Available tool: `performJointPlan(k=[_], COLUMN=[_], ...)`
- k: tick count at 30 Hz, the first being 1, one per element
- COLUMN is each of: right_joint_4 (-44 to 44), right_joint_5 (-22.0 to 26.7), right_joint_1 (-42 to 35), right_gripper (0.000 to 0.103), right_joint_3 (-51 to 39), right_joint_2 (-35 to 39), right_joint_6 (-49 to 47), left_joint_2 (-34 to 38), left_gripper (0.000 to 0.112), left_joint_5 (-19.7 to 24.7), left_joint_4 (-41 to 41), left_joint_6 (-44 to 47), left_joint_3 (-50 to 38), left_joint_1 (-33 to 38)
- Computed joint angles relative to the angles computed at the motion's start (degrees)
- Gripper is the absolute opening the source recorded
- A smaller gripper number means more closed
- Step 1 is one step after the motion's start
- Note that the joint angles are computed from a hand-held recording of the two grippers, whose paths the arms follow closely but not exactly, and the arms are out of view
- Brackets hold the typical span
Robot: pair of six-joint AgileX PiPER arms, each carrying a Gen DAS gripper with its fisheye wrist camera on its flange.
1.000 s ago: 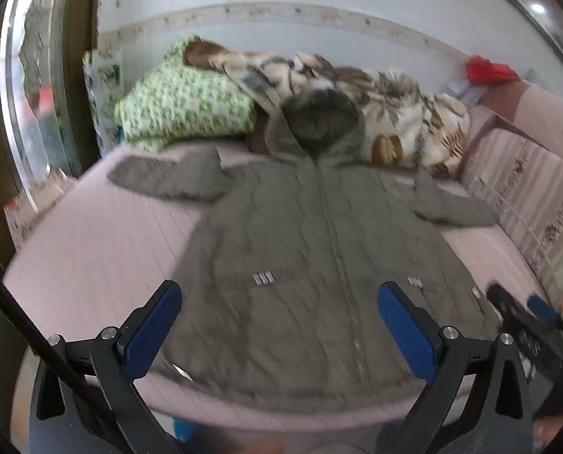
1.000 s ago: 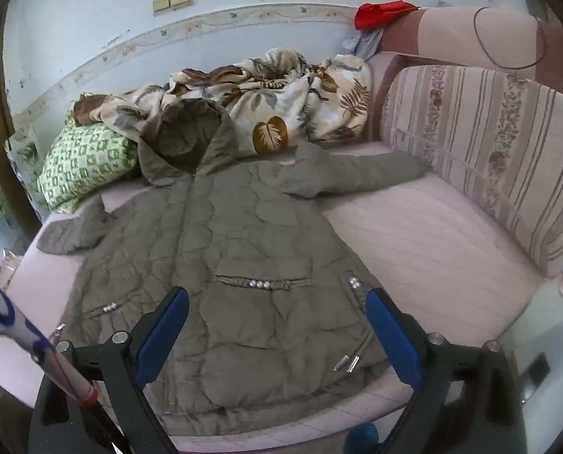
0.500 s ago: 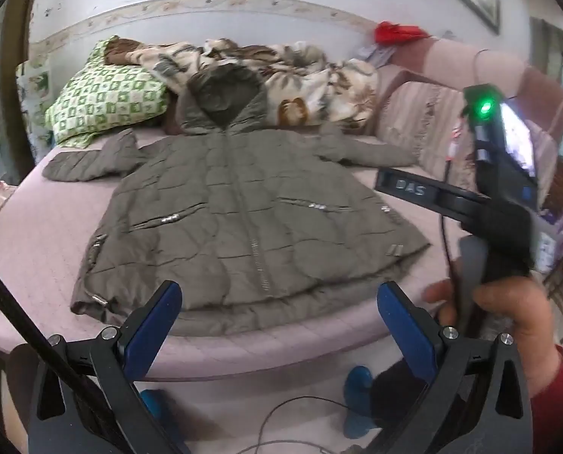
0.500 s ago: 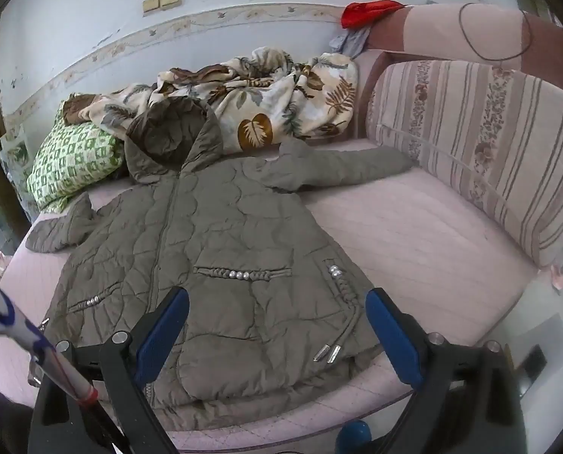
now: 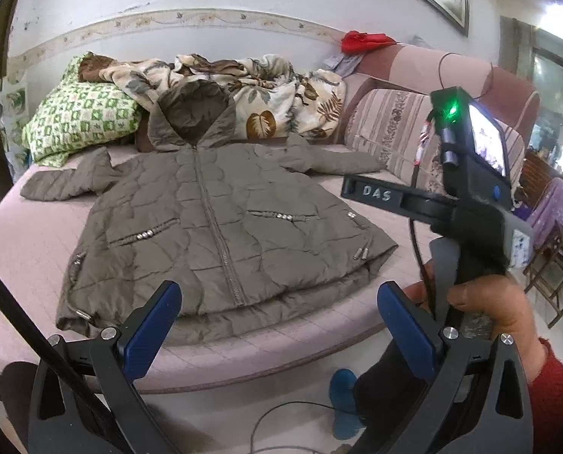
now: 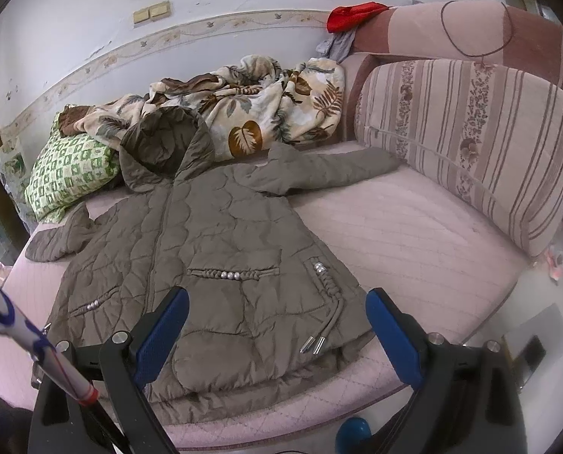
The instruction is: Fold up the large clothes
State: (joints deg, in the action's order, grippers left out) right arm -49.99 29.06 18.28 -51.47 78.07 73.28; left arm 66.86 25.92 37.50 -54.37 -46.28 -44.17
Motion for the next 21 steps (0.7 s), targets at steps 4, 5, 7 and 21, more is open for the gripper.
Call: performJointPlan(k=[4, 5, 7, 21], right_joint_4=[6.02, 7.77, 11.19, -3.45], right_joint_5=[0.21, 0.86, 1.59, 6.72], right_joint_1=[0.17, 0.31, 0.6, 12.41], right_gripper=[0.097, 0.097, 0.097, 0.1], right_joint_3=[-2.74, -4.27, -7.2, -8.68], right_joint_2=[-0.55, -0.56, -0.83, 1.15], right_joint_6=[-5.39, -7.4, -11.58, 1.49], left_joint_2=[0.81, 1.99, 3.5, 7.08], left_gripper=[0.103, 0.103, 0.103, 0.103], left_joint_5=[1.24, 3.15, 6.78, 10.93], left_joint_4=[-5.1, -5.82, -1.89, -6.64], left_joint_6=[6.6, 8.42, 5.32, 5.6], left_joint_3=[-1.76, -3.86, -7.14, -12.34], left_joint_1=[4.38, 6.15, 8.61, 21.93])
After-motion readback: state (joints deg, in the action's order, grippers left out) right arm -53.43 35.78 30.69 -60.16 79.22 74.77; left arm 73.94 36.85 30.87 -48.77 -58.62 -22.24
